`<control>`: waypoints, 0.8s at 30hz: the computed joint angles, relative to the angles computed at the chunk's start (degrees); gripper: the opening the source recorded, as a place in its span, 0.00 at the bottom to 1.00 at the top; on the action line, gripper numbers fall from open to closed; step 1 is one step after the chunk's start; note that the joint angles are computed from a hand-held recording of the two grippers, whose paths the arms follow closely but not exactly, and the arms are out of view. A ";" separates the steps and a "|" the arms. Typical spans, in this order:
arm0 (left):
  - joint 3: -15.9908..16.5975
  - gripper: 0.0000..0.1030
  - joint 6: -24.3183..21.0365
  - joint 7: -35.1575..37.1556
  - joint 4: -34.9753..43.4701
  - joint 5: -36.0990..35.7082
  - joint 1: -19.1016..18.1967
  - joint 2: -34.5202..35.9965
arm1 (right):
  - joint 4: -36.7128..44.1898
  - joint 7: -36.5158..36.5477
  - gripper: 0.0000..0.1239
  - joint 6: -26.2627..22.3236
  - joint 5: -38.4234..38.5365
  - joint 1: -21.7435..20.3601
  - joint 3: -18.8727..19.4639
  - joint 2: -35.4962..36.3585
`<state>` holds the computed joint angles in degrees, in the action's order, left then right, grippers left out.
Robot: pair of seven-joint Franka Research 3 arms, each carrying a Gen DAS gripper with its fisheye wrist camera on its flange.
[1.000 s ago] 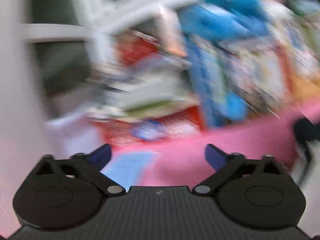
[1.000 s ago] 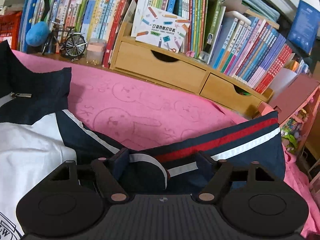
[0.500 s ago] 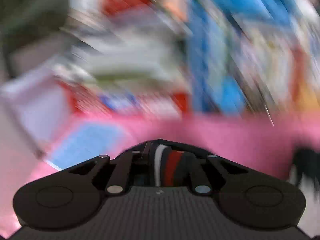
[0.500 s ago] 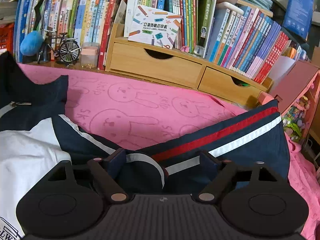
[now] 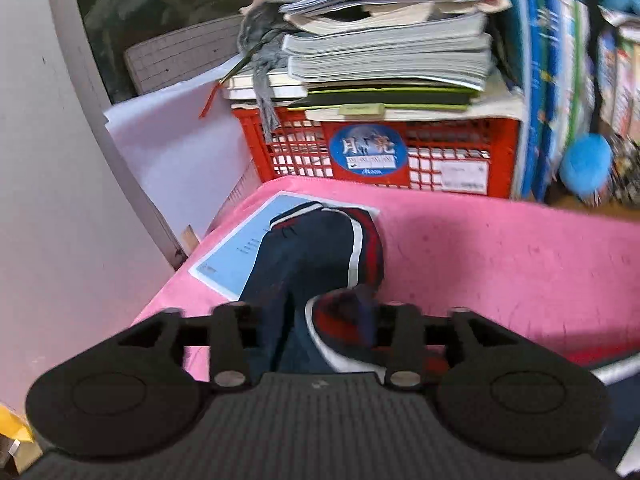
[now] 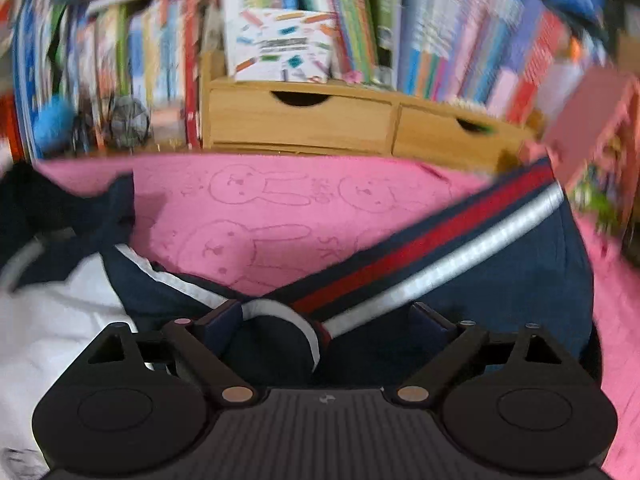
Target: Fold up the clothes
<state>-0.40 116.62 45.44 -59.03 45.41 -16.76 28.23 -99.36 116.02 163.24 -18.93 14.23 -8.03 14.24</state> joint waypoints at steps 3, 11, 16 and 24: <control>-0.78 0.71 6.33 0.39 -11.08 4.45 -0.54 -7.56 | -6.00 -17.30 0.76 4.37 17.42 -7.35 8.04 -4.33; -10.34 0.95 26.49 30.60 -18.64 -12.93 4.98 -10.43 | -4.31 -46.34 0.83 1.35 35.70 -8.44 12.93 -3.88; -8.01 0.95 23.04 31.79 -18.49 -13.79 2.55 -9.34 | -8.18 -35.72 0.83 -1.57 25.24 -4.17 6.58 -7.19; -8.00 0.96 26.07 20.32 -37.41 -15.04 5.05 -23.58 | -26.84 -33.76 0.83 2.24 40.69 -7.25 6.47 -23.15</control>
<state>-8.40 142.69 65.77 -96.44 30.37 -11.71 4.66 -126.20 82.26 165.49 21.75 6.98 -1.56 -8.90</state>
